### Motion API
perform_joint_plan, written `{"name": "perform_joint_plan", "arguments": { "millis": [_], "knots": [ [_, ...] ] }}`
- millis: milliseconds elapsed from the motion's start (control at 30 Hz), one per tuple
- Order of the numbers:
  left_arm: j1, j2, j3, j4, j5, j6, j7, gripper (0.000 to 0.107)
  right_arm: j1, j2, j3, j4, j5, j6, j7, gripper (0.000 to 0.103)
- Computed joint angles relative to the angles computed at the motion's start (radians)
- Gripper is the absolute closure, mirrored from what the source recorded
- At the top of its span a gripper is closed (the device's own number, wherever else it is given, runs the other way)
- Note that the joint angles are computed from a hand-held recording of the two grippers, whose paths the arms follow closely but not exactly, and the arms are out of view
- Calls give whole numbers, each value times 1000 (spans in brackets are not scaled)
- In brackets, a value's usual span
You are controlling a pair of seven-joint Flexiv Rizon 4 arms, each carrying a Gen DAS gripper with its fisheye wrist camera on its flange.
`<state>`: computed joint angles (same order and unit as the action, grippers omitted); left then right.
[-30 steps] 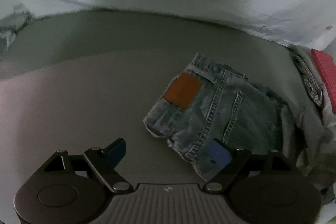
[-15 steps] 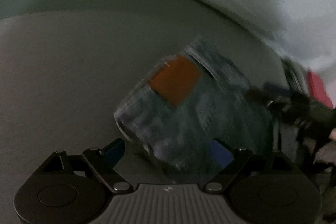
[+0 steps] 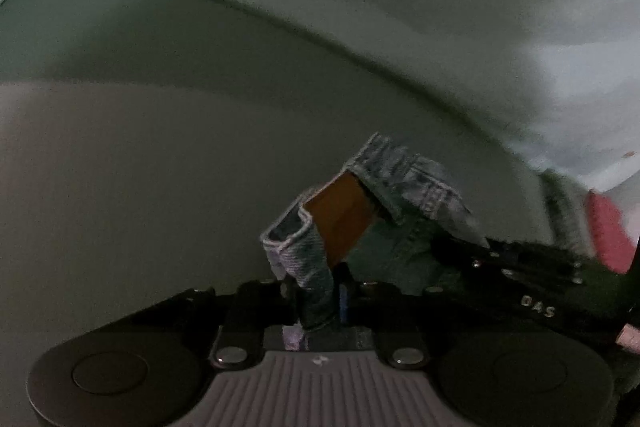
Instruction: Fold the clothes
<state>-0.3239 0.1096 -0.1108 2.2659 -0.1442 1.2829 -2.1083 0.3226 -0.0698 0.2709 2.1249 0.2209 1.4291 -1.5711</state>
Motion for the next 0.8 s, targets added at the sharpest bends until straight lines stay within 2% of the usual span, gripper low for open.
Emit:
{"name": "perform_joint_plan", "arguments": {
  "millis": [33,100,167,233,267,300,333,367,400,433,467,500,533,567,600,633,667,733,767,800],
  "knots": [
    [-5,0,11,-2,-25,22,32,90,48,3,-45,13,-56,43,85,82],
    [-3,3,30,-9,-57,68,92,91,187,3,-191,28,-215,125,274,83],
    [-7,7,62,-11,-123,129,186,91,297,-18,-354,31,-521,232,558,83],
    [-29,-2,110,-14,-269,204,328,91,381,-52,-517,-20,-836,310,841,83],
    [-48,-11,133,-20,-364,244,414,91,442,-73,-598,-73,-923,313,926,83],
    [-61,-19,154,-30,-453,275,504,91,512,-100,-680,-129,-967,312,974,83],
    [-63,-27,160,-43,-557,306,611,90,582,-139,-756,-188,-958,325,989,83],
    [-92,-40,178,-62,-720,344,764,90,652,-191,-821,-255,-883,337,962,83],
    [-146,-58,222,-97,-883,374,918,90,713,-245,-853,-332,-744,318,873,83],
    [-173,-73,250,-132,-1011,392,1057,89,745,-297,-870,-413,-660,293,826,83],
    [-172,-83,272,-161,-1074,394,1147,88,756,-352,-889,-495,-641,283,838,83],
    [-142,-95,286,-178,-1072,401,1192,83,739,-403,-878,-576,-679,264,874,83],
    [-85,-105,290,-178,-1004,392,1183,81,702,-450,-850,-658,-781,243,948,83],
    [-24,-113,311,-173,-872,362,1116,77,680,-496,-813,-739,-823,192,957,83],
    [24,-114,355,-174,-748,293,1051,68,668,-544,-774,-821,-837,124,934,83],
    [69,-103,382,-168,-689,223,1027,66,650,-584,-720,-886,-865,60,911,83],
    [107,-71,390,-139,-695,185,1042,66,650,-622,-687,-933,-885,3,888,83],
    [130,-10,416,-74,-853,150,1186,57,649,-661,-594,-973,-891,-93,848,83],
    [155,27,434,-45,-875,110,1217,49,662,-661,-558,-957,-891,-122,856,83],
    [190,71,452,-13,-843,58,1207,45,684,-657,-535,-930,-898,-139,881,83]
  ]
}}
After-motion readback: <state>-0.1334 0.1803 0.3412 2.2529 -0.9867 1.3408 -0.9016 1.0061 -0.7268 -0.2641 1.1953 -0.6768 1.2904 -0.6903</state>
